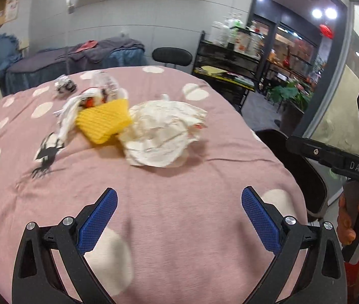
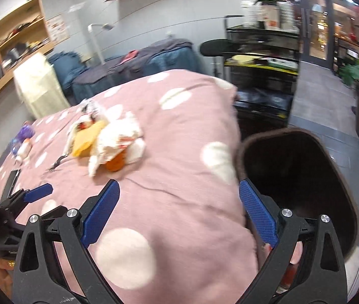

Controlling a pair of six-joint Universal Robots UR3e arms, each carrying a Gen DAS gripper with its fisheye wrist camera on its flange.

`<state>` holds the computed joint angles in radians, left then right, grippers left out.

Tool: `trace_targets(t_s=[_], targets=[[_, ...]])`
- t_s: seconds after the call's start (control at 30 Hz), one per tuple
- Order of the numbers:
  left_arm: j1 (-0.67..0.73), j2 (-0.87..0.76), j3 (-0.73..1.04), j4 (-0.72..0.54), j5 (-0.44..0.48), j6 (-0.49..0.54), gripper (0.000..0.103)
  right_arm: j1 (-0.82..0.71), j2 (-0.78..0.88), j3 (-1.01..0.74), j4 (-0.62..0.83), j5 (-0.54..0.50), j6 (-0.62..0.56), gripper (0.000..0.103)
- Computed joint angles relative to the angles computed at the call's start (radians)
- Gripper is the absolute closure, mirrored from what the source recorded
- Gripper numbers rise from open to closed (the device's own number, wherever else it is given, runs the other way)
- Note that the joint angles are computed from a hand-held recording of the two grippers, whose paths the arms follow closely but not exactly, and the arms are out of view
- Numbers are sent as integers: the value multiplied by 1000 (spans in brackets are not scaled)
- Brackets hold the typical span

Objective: Collect trash
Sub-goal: 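Move both tools back to the table and grasp the crumpled paper bag with the right tool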

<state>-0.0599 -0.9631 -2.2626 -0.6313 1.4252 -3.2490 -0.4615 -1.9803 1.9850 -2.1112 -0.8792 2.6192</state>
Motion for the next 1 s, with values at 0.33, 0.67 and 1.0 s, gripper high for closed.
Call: trace_targets(t_s=[0.33, 0.67, 1.0], targets=[[410, 304, -37, -333, -261, 257, 6, 407, 420, -348, -141, -211, 152, 9], [465, 213, -11, -290, -235, 335, 6, 578, 731, -680, -70, -380, 178, 27], [367, 32, 27, -106, -121, 304, 6, 520, 618, -570, -96, -298, 155, 79]])
